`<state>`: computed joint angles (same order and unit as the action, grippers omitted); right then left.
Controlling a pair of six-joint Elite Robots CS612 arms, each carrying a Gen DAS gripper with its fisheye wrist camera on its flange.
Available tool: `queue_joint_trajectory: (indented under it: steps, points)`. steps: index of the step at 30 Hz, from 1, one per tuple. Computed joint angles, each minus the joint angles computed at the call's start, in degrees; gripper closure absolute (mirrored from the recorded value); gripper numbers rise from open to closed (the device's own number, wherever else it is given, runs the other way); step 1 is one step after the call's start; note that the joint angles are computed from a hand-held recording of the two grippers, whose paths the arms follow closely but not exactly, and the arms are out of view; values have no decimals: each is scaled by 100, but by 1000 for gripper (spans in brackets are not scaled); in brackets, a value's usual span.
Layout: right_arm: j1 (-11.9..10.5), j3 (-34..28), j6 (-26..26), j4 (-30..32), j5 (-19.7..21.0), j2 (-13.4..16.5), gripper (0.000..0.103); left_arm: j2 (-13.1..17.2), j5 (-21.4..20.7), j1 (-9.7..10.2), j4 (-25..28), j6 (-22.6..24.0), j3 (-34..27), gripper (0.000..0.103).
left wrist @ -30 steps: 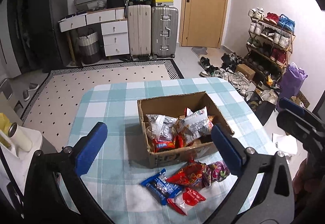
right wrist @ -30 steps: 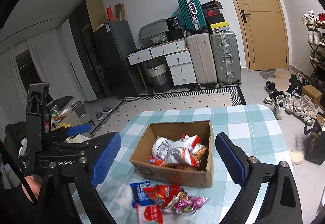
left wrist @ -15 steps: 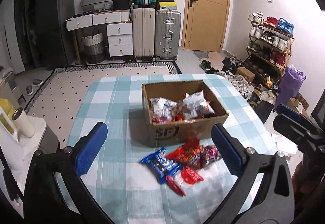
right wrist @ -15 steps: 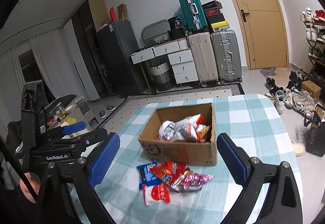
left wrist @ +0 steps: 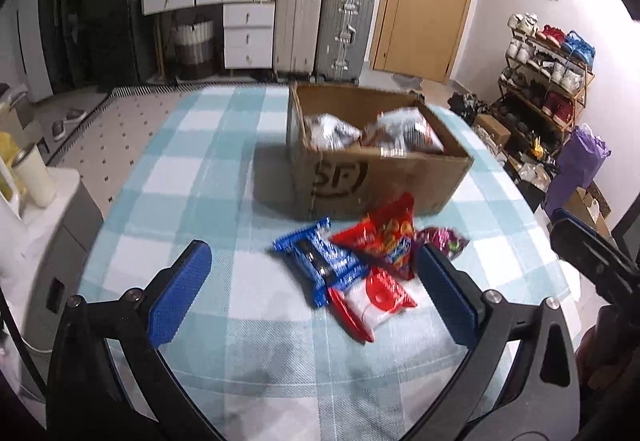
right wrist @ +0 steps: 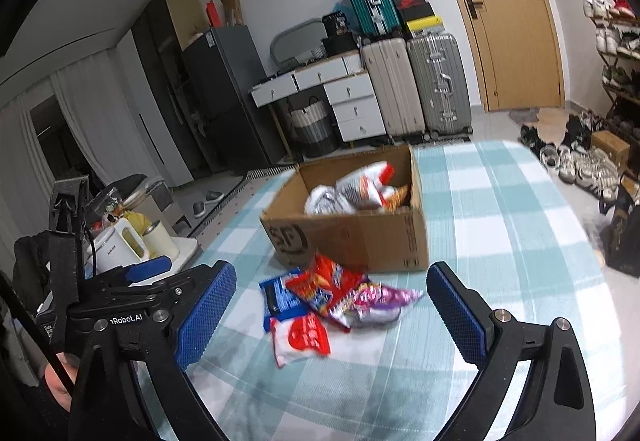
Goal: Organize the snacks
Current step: 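Withdraw both tools from the box back toward the remaining snacks, then grasp the purple-and-pink snack bag with the right gripper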
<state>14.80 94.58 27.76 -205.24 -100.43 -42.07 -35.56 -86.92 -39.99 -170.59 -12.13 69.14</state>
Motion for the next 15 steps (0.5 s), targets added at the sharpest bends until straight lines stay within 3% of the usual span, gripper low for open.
queue_joint_trajectory:
  steps: [15]
  points:
    - [-226,-340,422,640,478,445,5,436,-265,28,501,-116,-409,1]
